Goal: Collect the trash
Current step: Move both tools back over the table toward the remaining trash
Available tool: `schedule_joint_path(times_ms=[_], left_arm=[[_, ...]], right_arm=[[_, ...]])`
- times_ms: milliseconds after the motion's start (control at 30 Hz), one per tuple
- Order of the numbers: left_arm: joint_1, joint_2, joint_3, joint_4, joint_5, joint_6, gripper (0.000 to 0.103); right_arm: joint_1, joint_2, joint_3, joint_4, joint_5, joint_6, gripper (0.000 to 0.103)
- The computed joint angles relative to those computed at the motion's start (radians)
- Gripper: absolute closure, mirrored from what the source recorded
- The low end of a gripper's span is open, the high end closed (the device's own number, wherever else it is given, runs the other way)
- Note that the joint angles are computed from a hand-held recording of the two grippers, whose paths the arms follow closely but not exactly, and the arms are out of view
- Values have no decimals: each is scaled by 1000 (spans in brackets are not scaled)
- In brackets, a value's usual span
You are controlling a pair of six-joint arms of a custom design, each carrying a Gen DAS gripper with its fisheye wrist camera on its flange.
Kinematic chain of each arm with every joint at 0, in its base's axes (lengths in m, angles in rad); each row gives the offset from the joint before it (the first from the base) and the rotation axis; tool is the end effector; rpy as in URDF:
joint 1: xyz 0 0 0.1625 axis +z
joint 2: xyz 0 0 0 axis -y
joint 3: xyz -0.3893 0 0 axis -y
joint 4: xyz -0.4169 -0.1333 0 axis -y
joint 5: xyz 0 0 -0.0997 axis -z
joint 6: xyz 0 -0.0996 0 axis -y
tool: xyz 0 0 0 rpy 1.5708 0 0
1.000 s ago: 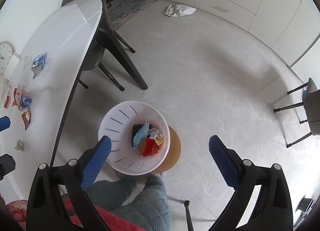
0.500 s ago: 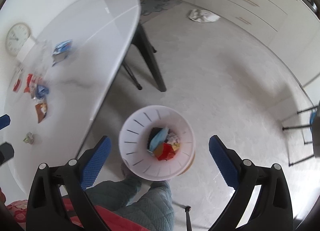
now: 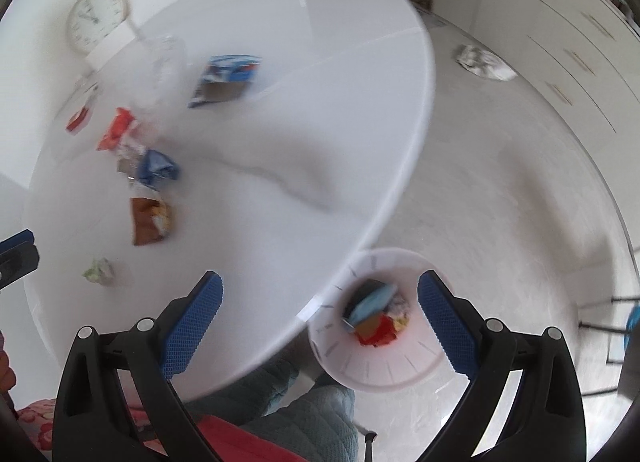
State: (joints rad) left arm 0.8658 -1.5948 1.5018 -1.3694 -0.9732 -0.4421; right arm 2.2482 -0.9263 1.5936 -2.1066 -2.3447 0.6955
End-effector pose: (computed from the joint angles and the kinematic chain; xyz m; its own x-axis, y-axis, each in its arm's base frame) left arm -0.1772 -0.5004 0.4978 -0.8091 0.2022 -0.5519 0.3298 0.9334 -0.1415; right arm 0.4576 -0.4672 0.1320 -0.7819 0.0960 0.6160 -0.1568 0.9260 -0.3433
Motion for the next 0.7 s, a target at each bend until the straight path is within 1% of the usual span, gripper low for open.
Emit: schedule_joint_path(times_ms=[67,233,267,367,400,467,500,533,600,667,700], left_arm=[[21,-1,-15,3,17,-16,8],[68,5,-54,-1,49,-22,8],[79,10,-63,-3,55,-16,8],[105,26,-81,-19,73,15,8],[118,34,-87,-36,85,41,8],[138,49,-95,-67,101,101,8],[148,56,-100,-81,104,133,8],[167,72,-111,-107,103,190,8],[203,109,-145,-139,93,287,8],[236,151,-185,-169,83,381,8],[250,169,-203,-182,79,419,8]], right_arm=[[1,49,-57,-11,11,-55,6],[-6,143,-171,-52,36,-151,6],[-10,162,-198,-49,34,-161,6],[-23,222,-289,-47,27,-228,6],[-26,236,-311,-41,21,-249,6],[-35,281,-382,-27,9,-336,6],[-41,309,-427,-12,5,-401,6],[-46,326,-458,1,2,-448,6],[-57,370,-534,42,-4,-570,6],[-68,421,-626,107,-5,-716,6],[-71,435,-653,134,-7,-761,6]])
